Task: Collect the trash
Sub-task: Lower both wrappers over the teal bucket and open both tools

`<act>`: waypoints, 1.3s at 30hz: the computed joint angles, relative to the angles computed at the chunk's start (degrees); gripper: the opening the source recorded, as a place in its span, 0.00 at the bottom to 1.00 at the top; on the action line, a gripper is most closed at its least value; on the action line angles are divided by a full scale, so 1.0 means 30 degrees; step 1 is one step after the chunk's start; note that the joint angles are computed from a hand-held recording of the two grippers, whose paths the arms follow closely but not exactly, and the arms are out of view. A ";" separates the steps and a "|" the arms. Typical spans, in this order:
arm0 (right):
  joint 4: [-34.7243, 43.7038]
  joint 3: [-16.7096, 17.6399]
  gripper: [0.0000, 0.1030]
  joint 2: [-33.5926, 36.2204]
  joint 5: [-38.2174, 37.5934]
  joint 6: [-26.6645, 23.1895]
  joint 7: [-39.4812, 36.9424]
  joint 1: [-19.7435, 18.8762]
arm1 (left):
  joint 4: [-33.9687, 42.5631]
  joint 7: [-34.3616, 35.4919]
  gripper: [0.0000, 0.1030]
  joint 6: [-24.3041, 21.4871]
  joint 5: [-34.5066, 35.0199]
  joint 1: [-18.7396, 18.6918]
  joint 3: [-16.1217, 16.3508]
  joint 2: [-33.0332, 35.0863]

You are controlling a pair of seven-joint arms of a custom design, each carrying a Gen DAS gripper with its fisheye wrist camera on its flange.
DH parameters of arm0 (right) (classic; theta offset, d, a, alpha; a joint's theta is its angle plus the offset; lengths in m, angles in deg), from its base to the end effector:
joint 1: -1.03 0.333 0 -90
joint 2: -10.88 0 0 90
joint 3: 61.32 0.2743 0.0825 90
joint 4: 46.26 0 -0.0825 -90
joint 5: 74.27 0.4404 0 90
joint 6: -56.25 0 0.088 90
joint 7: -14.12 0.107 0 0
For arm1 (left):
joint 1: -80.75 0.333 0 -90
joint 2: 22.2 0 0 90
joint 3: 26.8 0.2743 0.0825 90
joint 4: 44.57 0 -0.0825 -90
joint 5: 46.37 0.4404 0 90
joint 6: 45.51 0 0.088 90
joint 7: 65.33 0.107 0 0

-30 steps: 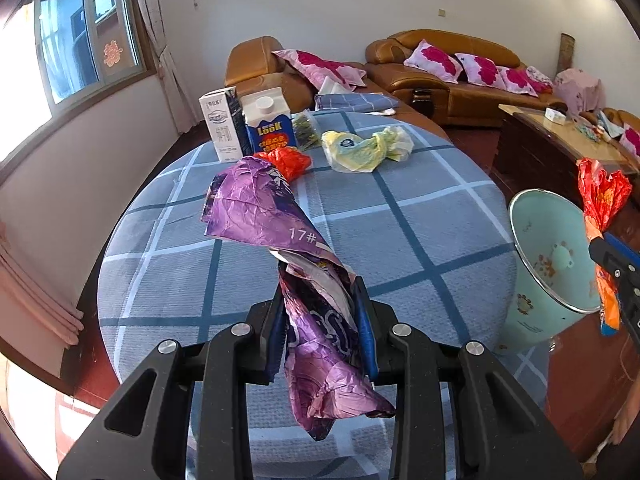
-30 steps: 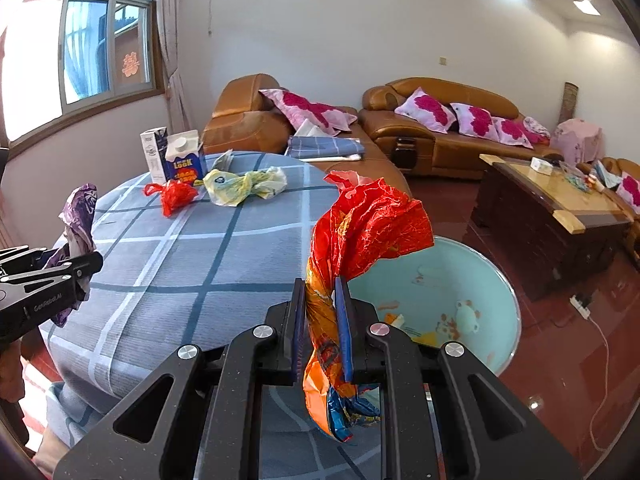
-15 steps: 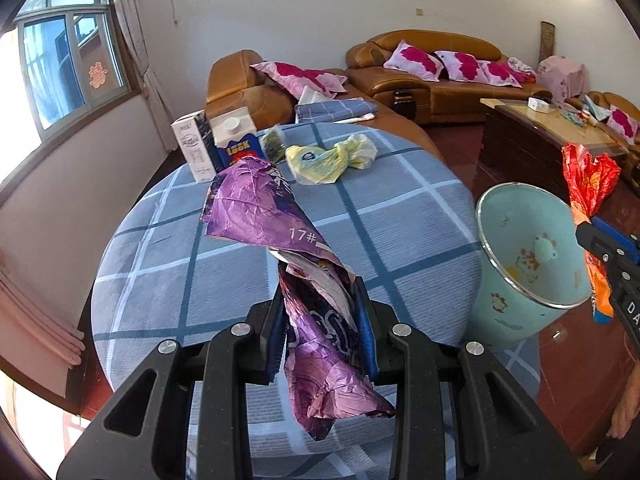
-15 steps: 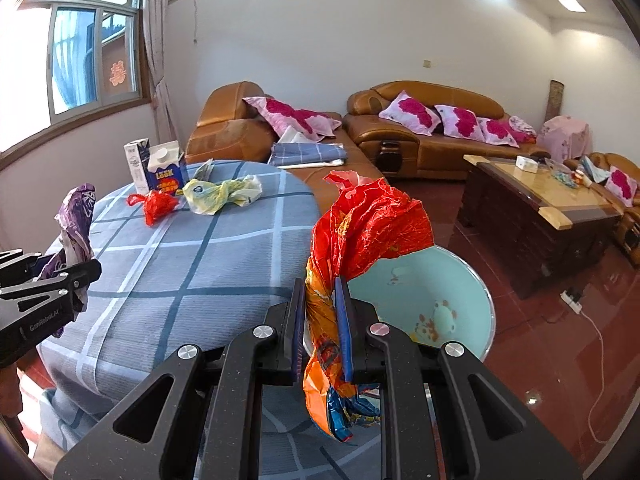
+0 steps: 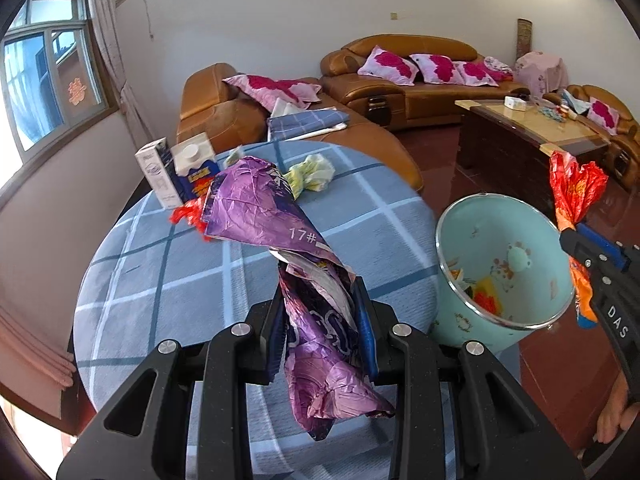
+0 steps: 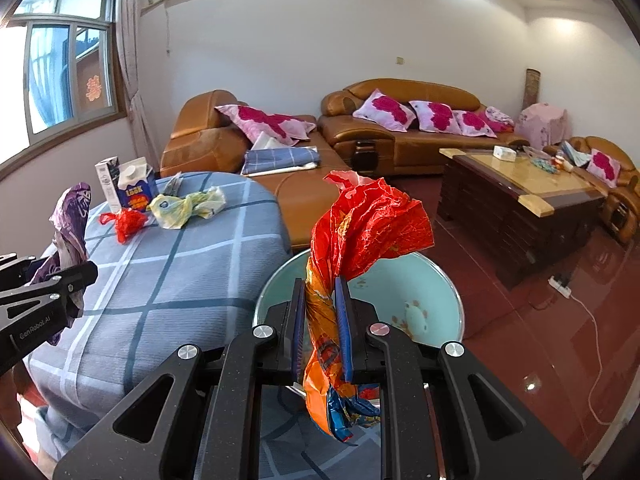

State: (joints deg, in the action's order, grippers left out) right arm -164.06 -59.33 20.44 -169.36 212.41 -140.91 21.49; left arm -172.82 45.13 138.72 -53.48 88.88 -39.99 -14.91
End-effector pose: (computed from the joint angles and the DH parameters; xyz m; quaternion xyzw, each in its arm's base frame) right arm 0.5692 0.2752 0.3048 -0.5643 0.6678 -0.3483 0.3381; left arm 0.6206 -0.0419 0.3347 -0.5394 0.7335 -0.2769 0.3071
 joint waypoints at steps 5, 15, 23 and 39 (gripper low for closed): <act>-0.0196 -0.0121 0.15 -0.0033 0.0330 -0.0215 -0.0057 -0.0156 | 0.0536 -0.0043 0.30 -0.0283 0.0315 -0.0301 -0.0022 0.0459; -0.0576 -0.0345 0.15 -0.0096 0.0833 -0.0705 0.0532 -0.0522 | 0.1670 0.1350 0.30 -0.0723 -0.0554 0.0250 -0.1454 0.1540; -0.0379 -0.0592 0.15 0.0426 0.1568 -0.1270 0.0095 -0.0653 | 0.2796 0.1589 0.30 -0.1242 -0.0152 -0.0496 -0.1489 0.2627; 0.1500 -0.1602 0.15 0.2746 0.4224 0.0335 -0.1913 -0.0811 | 0.4720 0.1761 0.30 -0.2326 0.0062 -0.1680 -0.1168 0.4455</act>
